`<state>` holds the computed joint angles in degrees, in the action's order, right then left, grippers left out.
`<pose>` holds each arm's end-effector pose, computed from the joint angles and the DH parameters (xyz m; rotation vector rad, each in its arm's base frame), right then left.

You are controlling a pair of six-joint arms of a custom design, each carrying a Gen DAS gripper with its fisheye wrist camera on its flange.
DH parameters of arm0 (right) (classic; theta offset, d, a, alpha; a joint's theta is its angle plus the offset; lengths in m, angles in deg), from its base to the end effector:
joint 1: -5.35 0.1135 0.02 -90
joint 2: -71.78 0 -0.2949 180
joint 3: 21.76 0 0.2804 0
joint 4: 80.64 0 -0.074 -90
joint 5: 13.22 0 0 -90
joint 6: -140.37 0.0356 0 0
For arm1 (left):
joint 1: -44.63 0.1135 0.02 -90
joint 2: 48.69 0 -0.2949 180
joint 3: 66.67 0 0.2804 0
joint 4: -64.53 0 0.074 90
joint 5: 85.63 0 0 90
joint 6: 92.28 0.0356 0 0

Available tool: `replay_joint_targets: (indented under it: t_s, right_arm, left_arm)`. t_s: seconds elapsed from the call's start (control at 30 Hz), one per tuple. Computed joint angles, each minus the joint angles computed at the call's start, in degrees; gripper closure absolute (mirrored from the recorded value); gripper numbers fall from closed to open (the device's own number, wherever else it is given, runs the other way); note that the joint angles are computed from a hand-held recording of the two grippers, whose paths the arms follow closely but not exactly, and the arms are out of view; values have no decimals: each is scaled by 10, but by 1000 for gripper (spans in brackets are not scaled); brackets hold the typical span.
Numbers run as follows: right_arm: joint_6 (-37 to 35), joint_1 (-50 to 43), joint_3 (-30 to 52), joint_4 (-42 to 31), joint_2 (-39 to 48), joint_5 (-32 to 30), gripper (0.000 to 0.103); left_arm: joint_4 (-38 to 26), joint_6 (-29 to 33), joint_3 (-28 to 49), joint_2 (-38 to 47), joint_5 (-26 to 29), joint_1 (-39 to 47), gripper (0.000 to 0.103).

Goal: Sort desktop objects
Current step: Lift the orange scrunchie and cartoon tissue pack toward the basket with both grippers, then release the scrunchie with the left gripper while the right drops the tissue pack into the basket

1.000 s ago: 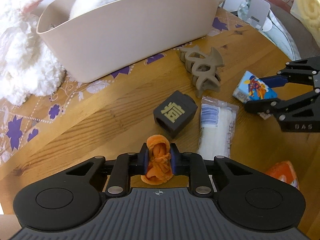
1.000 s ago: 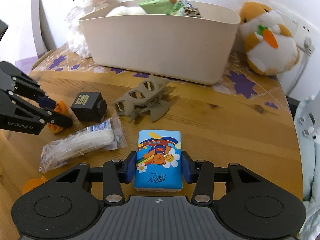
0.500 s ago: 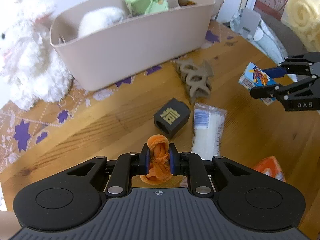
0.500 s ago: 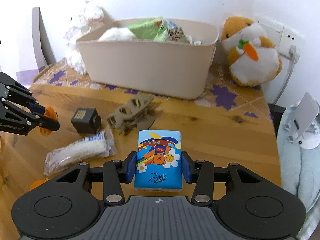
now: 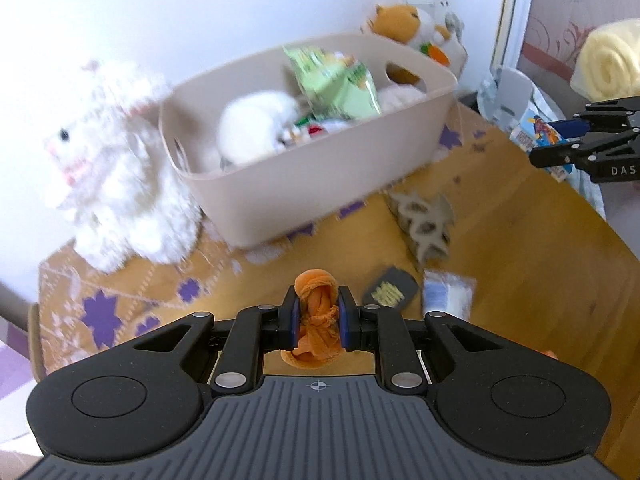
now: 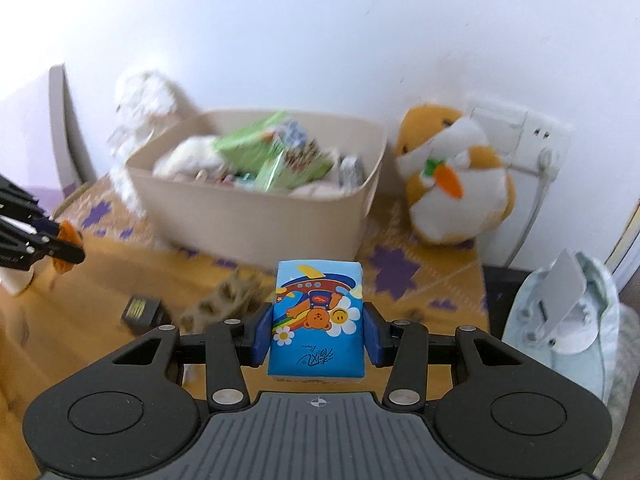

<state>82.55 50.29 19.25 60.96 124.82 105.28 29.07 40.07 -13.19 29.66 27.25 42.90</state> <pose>0.1422 0.1179 0.2095 -0.0469 2.3153 0.0591 0.2672 -0.0219 0.1916 1.0677 2.2785 -0.2459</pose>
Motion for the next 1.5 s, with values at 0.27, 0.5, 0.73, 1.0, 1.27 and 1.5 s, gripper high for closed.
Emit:
replay_joint_targets:
  t_s: [0.27,0.5,0.73,1.0,1.27,1.5]
  right_arm:
    - [-76,-94,42,41,10,-21,60]
    - [-131,-149,90,93,49,-39,60]
    - [-180,-175,145,140,126,-59,60]
    - [-197,-182,201,174,224,-64,60]
    - [-164,-196,222,199,290,-84,60]
    - [-166,-196,251,180,344,-93,60]
  left_arm:
    - [4,-38,72,18,9,-8,85]
    - [32,-88,127,41,-9,-35,85]
    - [74,-164,165,89,-43,-70,85]
    - [115,-230,187,141,-83,-111,85]
    - [129,-301,216,194,-122,-129,85]
    - [119,-319,238,228,-133,-132,85]
